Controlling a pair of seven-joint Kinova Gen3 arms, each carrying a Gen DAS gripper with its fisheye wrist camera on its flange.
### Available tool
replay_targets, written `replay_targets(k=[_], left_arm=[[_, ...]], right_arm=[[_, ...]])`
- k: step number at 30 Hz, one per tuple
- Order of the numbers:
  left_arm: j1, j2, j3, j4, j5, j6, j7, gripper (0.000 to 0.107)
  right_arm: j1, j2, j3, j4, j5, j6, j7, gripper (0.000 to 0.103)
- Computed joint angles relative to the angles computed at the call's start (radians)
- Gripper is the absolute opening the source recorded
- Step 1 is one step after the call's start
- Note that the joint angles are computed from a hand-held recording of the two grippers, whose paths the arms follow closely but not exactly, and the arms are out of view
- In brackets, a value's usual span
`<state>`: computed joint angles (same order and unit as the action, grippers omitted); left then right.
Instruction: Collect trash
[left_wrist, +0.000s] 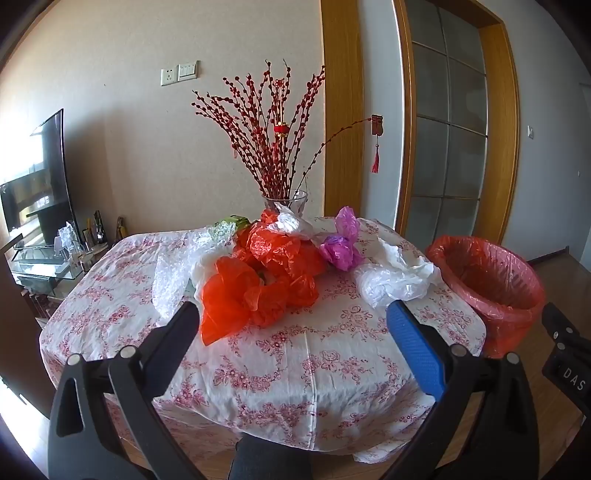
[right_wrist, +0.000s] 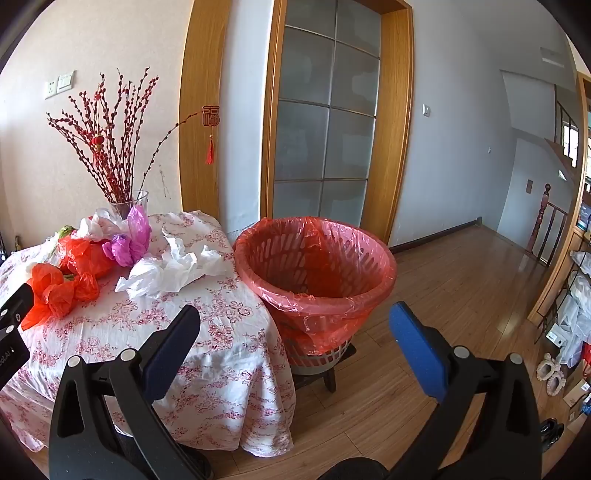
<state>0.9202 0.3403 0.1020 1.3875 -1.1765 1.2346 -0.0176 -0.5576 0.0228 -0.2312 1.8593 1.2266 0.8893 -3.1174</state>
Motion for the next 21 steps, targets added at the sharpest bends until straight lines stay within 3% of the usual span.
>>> replay_targets(k=[21], left_arm=[[-0.003, 0.002, 0.000, 0.006, -0.001, -0.009, 0.005, 0.099]], right_arm=[[0.000, 0.002, 0.001, 0.000, 0.001, -0.002, -0.001, 0.101]])
